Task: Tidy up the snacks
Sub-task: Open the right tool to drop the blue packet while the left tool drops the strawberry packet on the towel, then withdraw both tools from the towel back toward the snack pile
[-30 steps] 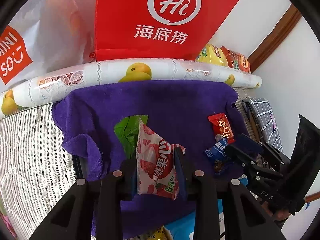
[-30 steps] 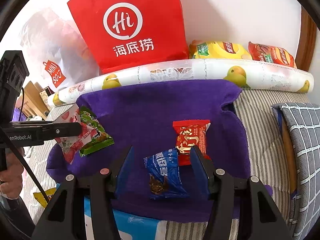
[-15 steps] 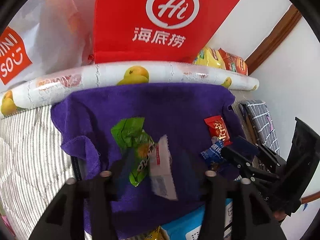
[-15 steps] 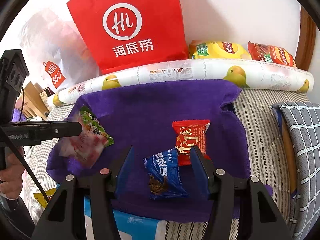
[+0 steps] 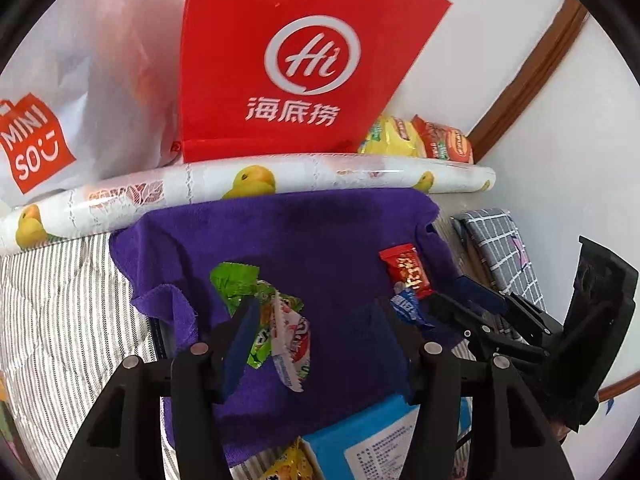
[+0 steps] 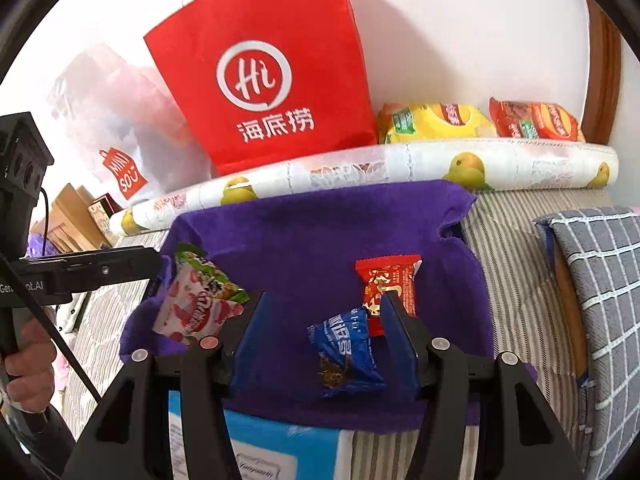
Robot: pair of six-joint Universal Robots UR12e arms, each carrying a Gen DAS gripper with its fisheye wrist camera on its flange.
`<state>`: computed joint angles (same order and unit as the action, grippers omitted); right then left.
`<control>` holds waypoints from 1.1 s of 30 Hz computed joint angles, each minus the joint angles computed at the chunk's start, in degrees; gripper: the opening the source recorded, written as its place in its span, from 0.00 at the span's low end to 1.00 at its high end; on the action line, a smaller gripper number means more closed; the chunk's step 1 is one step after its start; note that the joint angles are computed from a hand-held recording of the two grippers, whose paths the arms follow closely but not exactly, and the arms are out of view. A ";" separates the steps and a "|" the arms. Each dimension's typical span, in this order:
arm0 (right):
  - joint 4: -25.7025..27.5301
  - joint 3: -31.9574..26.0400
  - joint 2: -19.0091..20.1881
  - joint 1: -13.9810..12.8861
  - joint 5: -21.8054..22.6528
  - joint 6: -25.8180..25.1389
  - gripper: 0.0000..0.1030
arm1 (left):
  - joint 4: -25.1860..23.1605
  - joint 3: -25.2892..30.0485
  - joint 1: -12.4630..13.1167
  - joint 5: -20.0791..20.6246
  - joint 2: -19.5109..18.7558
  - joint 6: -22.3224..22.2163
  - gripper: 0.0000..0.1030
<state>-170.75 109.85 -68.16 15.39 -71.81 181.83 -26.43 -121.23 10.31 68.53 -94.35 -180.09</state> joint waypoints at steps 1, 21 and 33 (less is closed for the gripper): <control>-0.31 0.36 -0.50 0.15 -0.63 0.02 0.55 | 0.02 -0.02 -0.12 -0.02 0.15 0.14 0.54; -3.44 8.70 -9.55 1.42 -12.21 2.20 0.55 | 3.10 -2.21 -2.12 0.52 5.99 2.93 0.62; -1.07 13.98 -14.26 0.77 -10.19 3.14 0.55 | 4.41 -3.10 -2.77 1.36 7.68 3.10 0.64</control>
